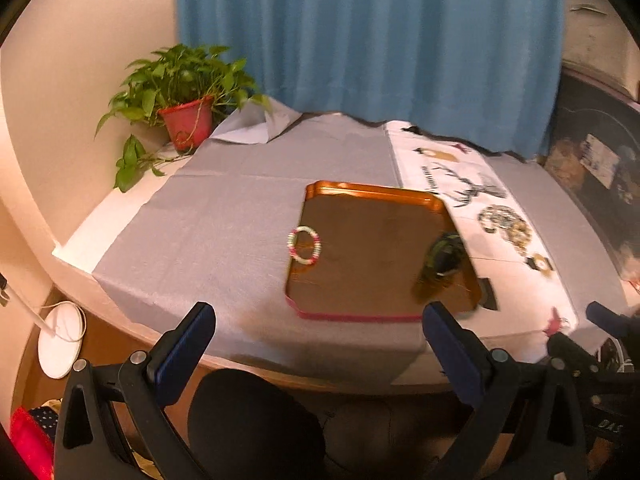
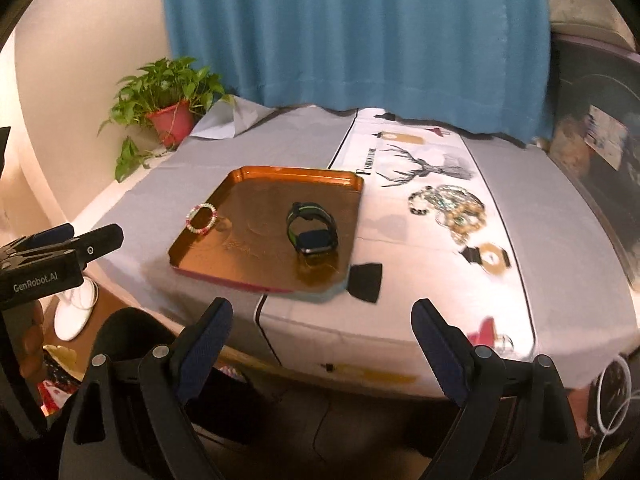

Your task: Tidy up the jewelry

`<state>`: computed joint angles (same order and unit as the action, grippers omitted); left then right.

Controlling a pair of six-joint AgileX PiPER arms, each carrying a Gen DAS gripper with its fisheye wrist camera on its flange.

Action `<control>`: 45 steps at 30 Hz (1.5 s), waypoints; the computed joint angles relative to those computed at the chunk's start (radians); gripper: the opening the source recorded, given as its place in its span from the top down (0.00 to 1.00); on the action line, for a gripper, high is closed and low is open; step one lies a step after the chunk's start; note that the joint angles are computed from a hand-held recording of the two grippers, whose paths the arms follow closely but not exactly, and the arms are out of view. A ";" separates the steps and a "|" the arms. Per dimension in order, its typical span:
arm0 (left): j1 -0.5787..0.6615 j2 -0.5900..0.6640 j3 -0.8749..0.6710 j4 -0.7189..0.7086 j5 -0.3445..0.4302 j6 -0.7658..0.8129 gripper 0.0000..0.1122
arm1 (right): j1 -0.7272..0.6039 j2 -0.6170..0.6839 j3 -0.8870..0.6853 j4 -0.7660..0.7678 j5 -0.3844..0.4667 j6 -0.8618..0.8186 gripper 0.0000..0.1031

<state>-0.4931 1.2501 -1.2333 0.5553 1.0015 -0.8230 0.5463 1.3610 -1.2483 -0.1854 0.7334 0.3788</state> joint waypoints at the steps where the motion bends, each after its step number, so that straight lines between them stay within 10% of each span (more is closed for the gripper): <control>1: -0.032 -0.008 -0.004 0.013 0.019 -0.017 0.09 | 0.006 -0.017 0.010 -0.009 0.005 0.009 0.12; 15: -0.297 -0.071 -0.034 0.180 0.196 -0.166 0.09 | -0.012 -0.202 0.113 0.008 0.034 0.029 0.12; 31: 0.222 0.179 -0.038 0.080 -0.060 -0.005 0.09 | -0.098 0.001 0.057 0.102 -0.017 -0.060 0.12; 45: 0.417 0.606 -0.334 -0.006 -0.093 0.161 0.09 | -0.151 0.262 -0.089 0.214 -0.018 -0.142 0.12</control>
<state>-0.0759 1.8562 -1.5674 0.5496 0.9082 -0.6616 0.3953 1.6230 -1.3374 0.0290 0.7155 0.2369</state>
